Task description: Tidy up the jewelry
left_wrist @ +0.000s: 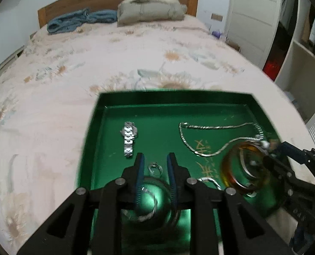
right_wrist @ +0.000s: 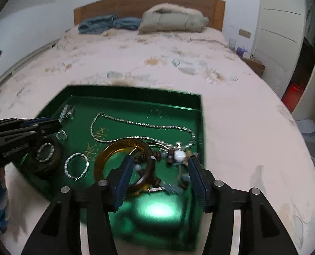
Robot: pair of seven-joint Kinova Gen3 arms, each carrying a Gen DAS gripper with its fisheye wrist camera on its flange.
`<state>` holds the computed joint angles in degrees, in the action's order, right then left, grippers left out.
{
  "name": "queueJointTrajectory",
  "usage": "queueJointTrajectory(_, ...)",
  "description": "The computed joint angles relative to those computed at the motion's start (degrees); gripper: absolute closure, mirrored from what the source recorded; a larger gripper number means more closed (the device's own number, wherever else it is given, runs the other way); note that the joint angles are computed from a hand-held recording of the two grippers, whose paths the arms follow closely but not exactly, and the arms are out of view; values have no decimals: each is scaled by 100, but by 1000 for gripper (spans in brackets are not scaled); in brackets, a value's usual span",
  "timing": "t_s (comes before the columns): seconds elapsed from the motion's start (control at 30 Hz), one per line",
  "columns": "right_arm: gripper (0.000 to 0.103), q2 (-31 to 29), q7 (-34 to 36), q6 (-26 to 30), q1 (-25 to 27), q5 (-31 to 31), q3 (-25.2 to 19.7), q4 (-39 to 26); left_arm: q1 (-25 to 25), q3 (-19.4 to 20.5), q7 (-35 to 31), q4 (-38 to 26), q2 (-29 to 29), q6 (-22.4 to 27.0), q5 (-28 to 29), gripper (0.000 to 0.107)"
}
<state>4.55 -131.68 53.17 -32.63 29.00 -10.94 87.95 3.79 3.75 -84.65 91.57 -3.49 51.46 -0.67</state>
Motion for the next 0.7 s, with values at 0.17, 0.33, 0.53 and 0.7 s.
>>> queueJointTrajectory(0.17, 50, -643, -227, 117, 49, -58, -194, 267, -12, -27, 8, 121, -831, 297, 18, 68)
queueJointTrajectory(0.33, 46, -1416, -507, 446, 193, -53, -741, 505, -33, -112, -82, 183, -1665, 783, 277, 58)
queueJointTrajectory(0.53, 38, -2327, -666, 1146, 385, -101, -1686, 564, -299, 245, 266, 376, -2788, 1340, 97, 56)
queueJointTrajectory(0.7, 32, -2990, -743, 1729, 680, -336, -2489, 473, -456, 498, 450, 487, -3663, 1981, -27, 56)
